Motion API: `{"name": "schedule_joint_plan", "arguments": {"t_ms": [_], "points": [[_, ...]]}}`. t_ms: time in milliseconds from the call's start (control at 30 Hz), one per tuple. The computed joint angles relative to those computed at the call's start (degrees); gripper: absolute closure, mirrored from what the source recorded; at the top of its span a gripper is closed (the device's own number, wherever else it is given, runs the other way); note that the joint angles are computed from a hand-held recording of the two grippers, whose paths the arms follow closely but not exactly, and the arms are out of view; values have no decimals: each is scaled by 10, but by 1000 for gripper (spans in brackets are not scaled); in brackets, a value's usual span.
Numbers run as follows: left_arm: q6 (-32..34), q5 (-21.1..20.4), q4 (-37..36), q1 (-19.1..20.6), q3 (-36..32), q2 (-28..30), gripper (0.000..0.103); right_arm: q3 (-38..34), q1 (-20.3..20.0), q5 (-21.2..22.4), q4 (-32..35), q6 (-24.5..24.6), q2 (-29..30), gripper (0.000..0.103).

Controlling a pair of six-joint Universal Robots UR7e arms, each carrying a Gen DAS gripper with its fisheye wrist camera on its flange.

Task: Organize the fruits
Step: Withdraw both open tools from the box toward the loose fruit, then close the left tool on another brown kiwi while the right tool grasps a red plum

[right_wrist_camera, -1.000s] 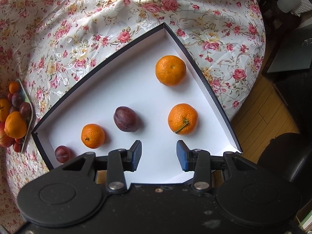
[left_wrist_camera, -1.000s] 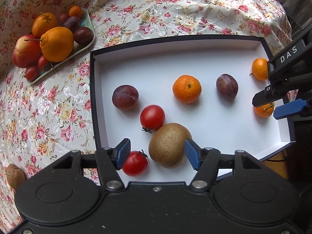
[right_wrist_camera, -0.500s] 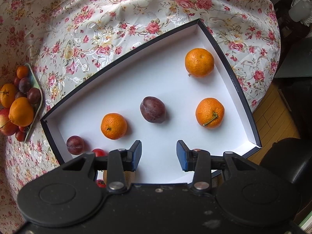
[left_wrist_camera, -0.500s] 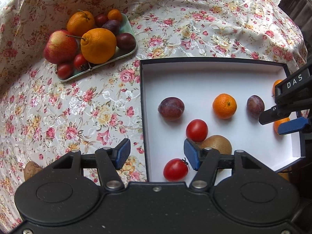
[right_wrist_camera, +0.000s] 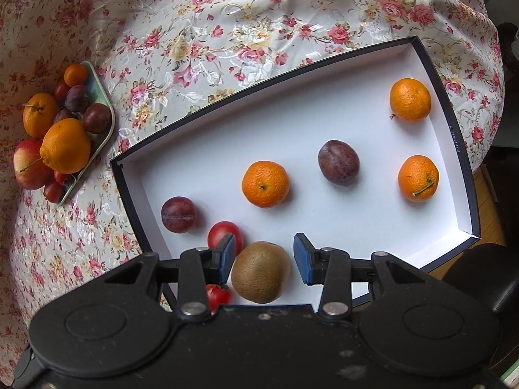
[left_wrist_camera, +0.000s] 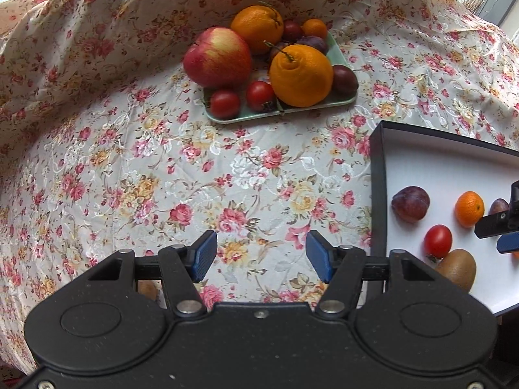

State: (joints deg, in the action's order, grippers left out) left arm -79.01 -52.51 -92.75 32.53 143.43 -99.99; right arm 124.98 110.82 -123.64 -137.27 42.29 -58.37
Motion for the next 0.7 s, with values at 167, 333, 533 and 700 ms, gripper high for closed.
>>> {"name": "schedule_joint_plan", "arguments": {"t_ms": [167,333,533,700], "points": [[-12,13,80,15,2,-59,38,-23,23,19,-3,-5,35,61],[-6,22,158,21,5,-132,38,-49,48,42,-7,-13,73,61],[-1,22,239,28,6,-223,38,-82,80,69,-5,-30,117,61],[-3,12,283,19,5,-295,38,-99,111,81,-7,-42,150,61]]}}
